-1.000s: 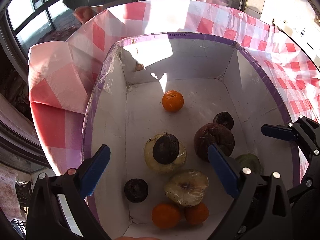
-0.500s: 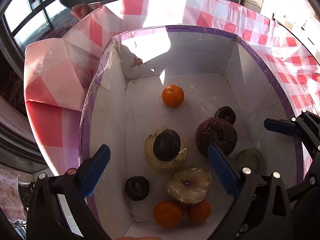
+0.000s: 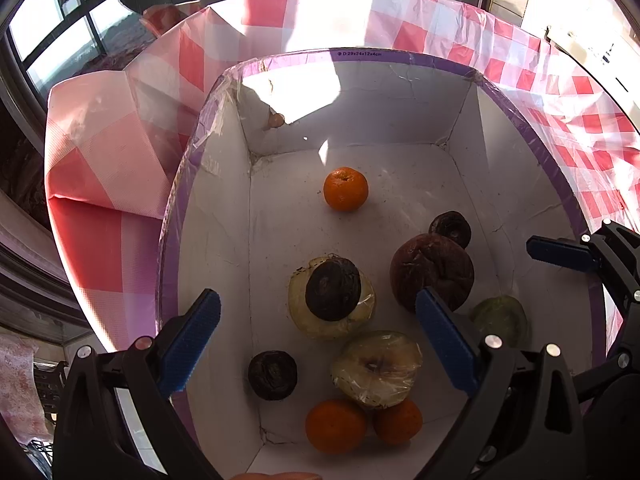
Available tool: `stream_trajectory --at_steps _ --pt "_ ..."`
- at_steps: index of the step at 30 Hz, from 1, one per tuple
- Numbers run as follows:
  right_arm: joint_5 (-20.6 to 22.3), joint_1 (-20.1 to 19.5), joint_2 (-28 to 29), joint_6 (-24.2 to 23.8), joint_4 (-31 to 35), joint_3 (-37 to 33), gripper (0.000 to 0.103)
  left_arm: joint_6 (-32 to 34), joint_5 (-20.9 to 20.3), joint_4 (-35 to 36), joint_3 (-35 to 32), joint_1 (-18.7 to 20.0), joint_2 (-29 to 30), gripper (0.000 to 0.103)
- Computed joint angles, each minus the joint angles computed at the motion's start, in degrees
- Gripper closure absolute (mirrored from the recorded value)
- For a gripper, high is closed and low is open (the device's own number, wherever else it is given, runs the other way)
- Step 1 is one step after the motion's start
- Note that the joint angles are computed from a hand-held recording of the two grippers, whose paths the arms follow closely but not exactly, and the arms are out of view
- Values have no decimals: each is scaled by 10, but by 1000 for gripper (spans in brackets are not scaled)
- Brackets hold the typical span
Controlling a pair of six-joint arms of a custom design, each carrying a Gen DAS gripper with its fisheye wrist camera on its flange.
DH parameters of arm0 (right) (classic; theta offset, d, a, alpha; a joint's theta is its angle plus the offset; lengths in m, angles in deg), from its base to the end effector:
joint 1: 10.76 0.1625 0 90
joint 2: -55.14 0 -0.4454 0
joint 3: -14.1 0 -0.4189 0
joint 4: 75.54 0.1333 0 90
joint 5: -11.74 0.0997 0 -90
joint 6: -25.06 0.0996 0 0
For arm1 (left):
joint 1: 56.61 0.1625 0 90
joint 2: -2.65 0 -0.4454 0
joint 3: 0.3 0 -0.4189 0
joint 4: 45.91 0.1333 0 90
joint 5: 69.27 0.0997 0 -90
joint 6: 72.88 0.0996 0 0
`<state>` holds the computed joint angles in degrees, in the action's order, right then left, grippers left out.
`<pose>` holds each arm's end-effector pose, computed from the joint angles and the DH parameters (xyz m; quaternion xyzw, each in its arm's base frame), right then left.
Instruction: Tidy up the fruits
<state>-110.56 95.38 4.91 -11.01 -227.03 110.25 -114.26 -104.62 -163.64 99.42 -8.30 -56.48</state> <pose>0.2701 -0.6453 0.1496 0.3849 -0.8712 0.0805 0.2939 -0.2595 -0.6139 0.1939 0.0538 0.8827 -0.2280 0.4074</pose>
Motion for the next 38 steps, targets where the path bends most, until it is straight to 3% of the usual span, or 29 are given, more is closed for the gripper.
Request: stream_trajectory --at_steps 26,31,38 --pt "-9 0 4 -5 -6 -2 17 0 -1 -1 0 2 2 5" --pt "2 -2 2 -13 1 -2 16 -7 28 2 6 -5 4 5" --pt "35 -6 -7 -34 28 -2 16 -21 25 16 -1 -1 4 5"
